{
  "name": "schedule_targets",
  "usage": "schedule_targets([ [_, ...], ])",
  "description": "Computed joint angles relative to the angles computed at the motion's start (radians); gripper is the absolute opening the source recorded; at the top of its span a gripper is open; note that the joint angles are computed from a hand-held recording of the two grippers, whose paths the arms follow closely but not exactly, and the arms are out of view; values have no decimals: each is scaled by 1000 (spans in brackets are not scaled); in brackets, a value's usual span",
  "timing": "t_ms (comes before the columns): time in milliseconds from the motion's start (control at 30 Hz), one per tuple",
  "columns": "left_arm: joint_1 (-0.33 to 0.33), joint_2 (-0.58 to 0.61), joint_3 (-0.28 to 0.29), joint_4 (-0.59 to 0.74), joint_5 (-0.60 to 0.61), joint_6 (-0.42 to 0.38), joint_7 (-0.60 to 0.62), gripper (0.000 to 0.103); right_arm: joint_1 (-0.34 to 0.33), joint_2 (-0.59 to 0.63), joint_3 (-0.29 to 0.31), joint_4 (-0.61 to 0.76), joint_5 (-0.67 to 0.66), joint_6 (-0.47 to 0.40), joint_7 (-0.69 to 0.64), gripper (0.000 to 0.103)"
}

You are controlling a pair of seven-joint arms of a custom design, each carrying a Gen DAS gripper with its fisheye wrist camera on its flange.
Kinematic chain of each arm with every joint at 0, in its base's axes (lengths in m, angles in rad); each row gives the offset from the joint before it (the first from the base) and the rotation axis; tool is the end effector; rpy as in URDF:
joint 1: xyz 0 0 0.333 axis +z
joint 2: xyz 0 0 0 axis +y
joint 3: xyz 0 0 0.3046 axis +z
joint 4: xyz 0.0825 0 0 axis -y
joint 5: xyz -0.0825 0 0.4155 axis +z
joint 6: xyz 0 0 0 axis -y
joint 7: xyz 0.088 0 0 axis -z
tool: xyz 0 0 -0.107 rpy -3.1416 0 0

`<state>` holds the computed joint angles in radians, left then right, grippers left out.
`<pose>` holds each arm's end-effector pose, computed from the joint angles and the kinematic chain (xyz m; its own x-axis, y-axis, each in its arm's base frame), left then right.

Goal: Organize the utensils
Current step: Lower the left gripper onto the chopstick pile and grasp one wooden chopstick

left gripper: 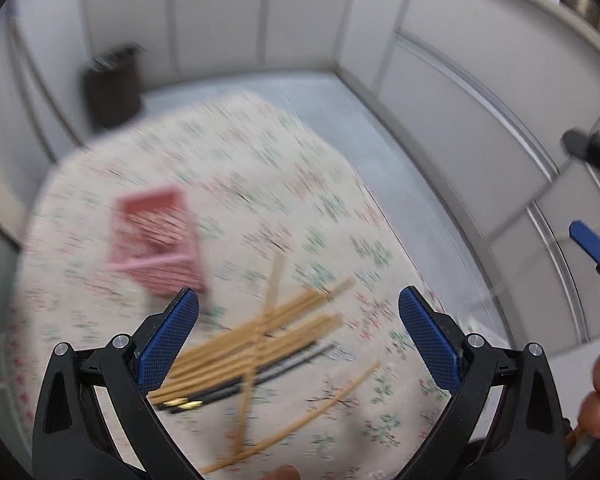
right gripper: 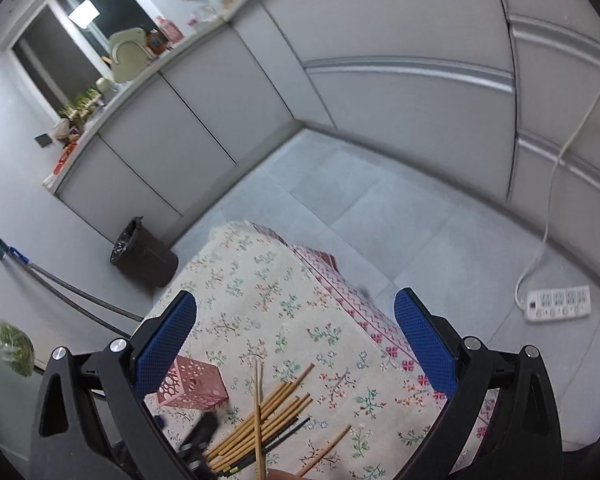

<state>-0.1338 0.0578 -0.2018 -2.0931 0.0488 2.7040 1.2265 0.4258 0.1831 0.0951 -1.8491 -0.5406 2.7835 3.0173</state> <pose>0.5887 -0.2057 0.4295 -0.0666 -0.9864 0.1500 -0.8630 -0.0185 -0.5049 0.5799 0.3552 0.4834 -0.2676 -0.8162 -0.5121 -0.6663 0.5406 -0.5136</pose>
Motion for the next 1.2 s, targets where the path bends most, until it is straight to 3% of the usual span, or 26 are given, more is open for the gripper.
schedule_targets([
  [67,4,102,-13,91,-57,-57,64,96,-31,22,31,4,117,3,-92,97],
  [200,-17,240,3,219,100,-139,-35,94,-79,65,85,23,327,-15,-264,97],
  [300,0,308,-5,282,135,-180,-46,80,-103,103,111,53,447,-47,-355,97],
  [367,13,356,-14,338,132,-232,-38,62,-125,131,135,72,539,-69,-418,97],
  [500,18,402,-12,372,155,-292,-36,39,-138,182,153,116,652,-125,-486,96],
  [533,17,396,-10,358,171,-269,-42,34,-133,191,150,125,657,-140,-489,96],
  [567,11,384,-2,337,200,-242,-53,18,-126,201,146,134,661,-158,-488,94],
  [633,17,360,0,298,222,-202,-63,6,-125,215,154,133,699,-181,-486,87],
  [700,33,324,-11,245,214,-147,-53,5,-133,224,171,121,761,-193,-484,71],
  [733,27,301,-4,217,237,-126,-66,5,-146,239,191,121,817,-213,-491,69],
  [800,28,242,-5,150,257,-78,-72,5,-168,259,223,117,911,-238,-524,55],
  [933,14,90,2,-2,305,-12,-123,5,-141,273,225,95,977,-292,-499,50],
  [1200,-5,-173,12,-192,538,53,-335,5,-27,307,167,134,821,-339,-390,49],
])
